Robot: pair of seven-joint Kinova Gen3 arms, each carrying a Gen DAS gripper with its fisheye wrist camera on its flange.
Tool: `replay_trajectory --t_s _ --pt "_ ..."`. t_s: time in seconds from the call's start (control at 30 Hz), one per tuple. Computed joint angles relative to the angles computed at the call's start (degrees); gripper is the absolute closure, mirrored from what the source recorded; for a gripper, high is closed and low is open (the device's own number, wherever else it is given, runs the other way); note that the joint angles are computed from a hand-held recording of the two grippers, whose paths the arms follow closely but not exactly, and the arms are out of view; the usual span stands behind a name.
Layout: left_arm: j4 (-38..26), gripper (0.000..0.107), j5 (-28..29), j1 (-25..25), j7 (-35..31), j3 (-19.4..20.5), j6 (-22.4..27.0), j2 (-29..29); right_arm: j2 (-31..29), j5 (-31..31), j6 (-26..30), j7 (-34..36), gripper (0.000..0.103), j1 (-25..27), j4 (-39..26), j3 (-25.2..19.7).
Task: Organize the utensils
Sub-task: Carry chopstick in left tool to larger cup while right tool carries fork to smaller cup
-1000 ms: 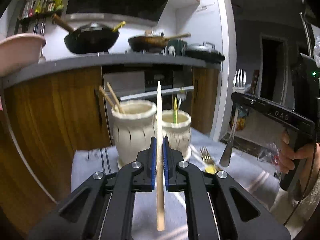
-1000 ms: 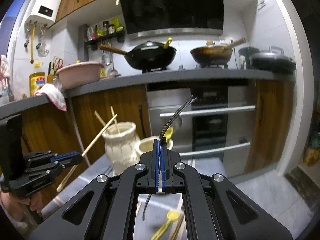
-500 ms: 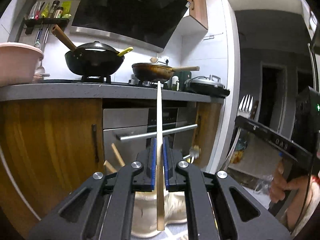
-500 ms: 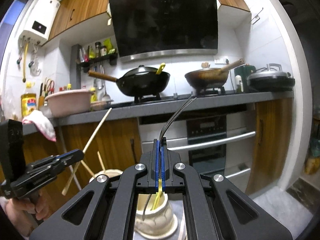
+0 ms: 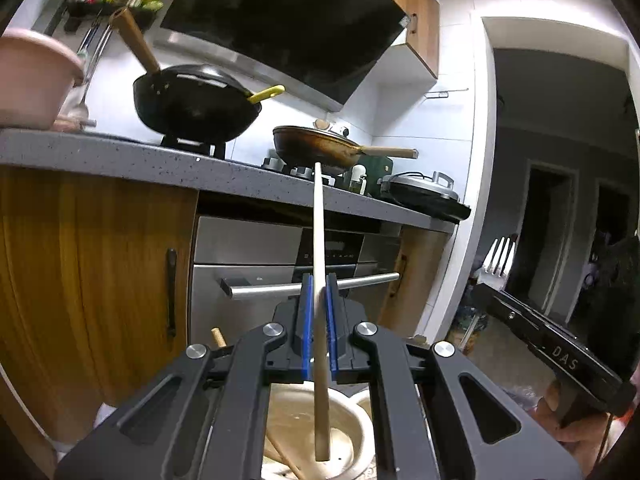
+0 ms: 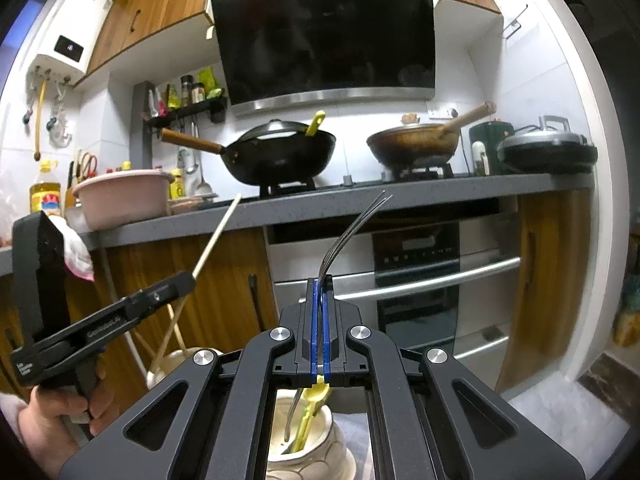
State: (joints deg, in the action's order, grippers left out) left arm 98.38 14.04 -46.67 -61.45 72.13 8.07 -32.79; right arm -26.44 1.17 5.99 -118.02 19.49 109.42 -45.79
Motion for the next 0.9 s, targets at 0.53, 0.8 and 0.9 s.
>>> replay_trajectory --t_s 0.53,0.8,0.9 --pt "1.2 0.101 -1.4 -4.9 -3.7 -1.6 -0.9 -15.7 1.6 1.1 0.7 1.2 0.100 3.4 -0.2 -5.1" --pt "1.9 0.101 0.2 -3.9 -4.1 -1.0 -1.2 -13.0 1.8 1.3 1.0 1.1 0.100 3.1 -0.3 -5.0" --pt "2.3 0.101 0.3 -3.9 -3.7 -0.9 -0.9 -13.1 2.0 1.4 1.0 1.1 0.100 2.5 -0.1 -4.7"
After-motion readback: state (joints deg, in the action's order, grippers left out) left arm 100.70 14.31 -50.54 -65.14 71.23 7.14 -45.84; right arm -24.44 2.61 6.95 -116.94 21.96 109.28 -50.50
